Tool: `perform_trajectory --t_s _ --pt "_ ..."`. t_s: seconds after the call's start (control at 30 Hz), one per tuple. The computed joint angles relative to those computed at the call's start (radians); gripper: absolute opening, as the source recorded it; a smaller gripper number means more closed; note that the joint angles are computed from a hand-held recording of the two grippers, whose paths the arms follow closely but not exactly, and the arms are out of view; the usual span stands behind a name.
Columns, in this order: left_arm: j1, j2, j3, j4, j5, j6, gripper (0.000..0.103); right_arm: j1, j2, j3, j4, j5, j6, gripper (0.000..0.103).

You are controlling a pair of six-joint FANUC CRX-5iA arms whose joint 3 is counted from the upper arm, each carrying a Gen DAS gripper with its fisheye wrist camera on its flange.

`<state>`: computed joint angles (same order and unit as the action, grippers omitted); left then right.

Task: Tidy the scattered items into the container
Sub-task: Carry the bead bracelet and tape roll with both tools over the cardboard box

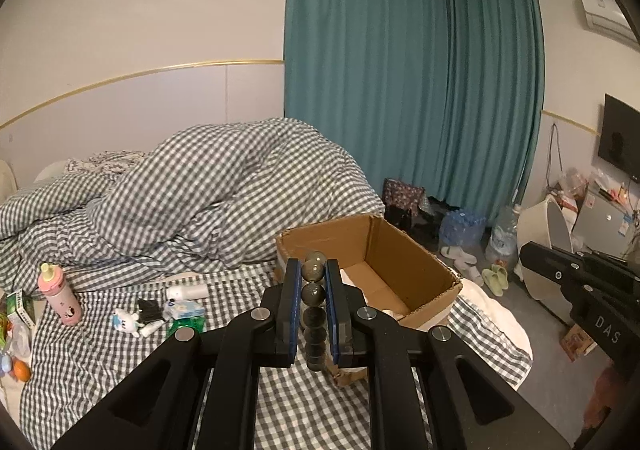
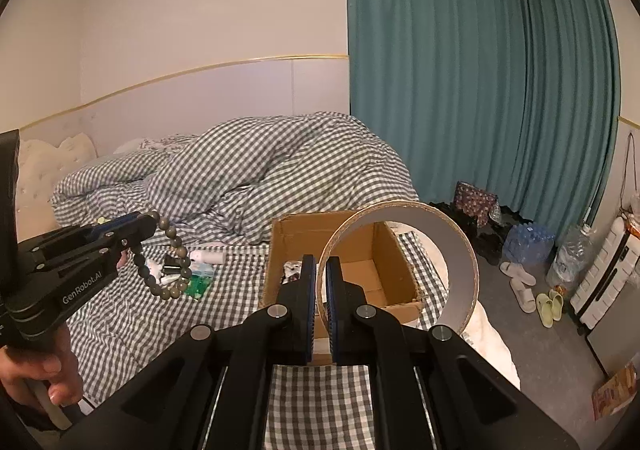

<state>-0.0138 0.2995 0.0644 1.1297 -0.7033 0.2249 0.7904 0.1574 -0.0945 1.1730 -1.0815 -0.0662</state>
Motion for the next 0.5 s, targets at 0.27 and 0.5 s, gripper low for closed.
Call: perform_trajectory --t_s 0.27,0.5 --pt "-0.027 0.074 0.098 -0.072 -0.027 0.086 0.011 -0.049 0.005 -0.005 -0.026 0.053 0.017 0.004" --pt "-0.052 0.142 0.184 -0.119 -0.036 0.140 0.011 -0.096 0.021 0.001 -0.046 0.098 0.040 0.004"
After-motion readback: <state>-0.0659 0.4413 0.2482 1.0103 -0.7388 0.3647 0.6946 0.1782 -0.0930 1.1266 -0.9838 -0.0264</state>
